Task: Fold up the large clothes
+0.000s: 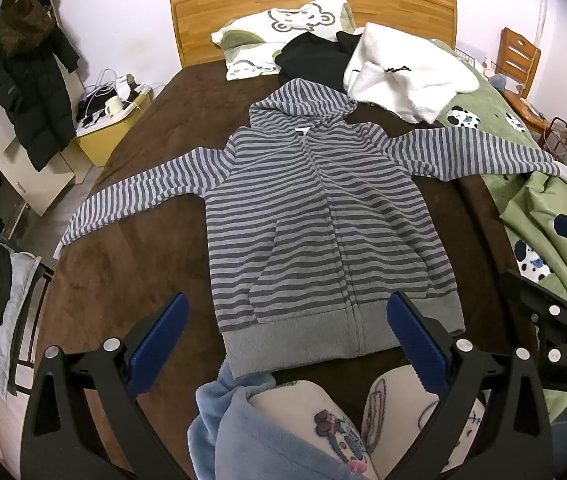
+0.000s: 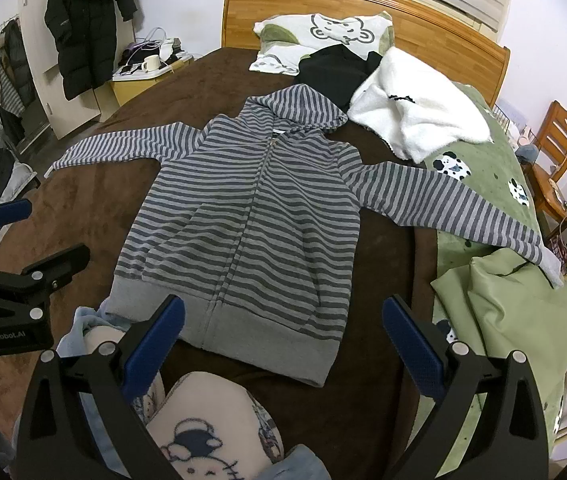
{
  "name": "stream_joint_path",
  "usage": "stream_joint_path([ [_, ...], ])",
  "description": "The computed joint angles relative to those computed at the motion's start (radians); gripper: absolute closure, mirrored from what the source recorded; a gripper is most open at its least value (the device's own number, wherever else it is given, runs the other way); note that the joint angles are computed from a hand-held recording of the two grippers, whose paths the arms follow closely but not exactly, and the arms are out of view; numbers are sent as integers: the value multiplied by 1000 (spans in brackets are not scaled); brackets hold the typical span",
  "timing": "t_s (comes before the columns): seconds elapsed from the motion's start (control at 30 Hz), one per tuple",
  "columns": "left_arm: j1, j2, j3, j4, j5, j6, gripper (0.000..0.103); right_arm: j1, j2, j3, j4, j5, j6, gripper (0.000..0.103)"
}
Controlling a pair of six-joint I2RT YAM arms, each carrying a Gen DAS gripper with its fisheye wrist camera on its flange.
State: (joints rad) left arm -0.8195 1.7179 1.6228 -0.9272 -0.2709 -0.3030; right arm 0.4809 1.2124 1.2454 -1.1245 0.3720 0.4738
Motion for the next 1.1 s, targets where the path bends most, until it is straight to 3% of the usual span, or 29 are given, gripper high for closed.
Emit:
stream_joint_path([
  [1.1, 7, 13, 11, -5, 4, 7, 6, -17, -7, -8, -8, -7, -15, 5],
])
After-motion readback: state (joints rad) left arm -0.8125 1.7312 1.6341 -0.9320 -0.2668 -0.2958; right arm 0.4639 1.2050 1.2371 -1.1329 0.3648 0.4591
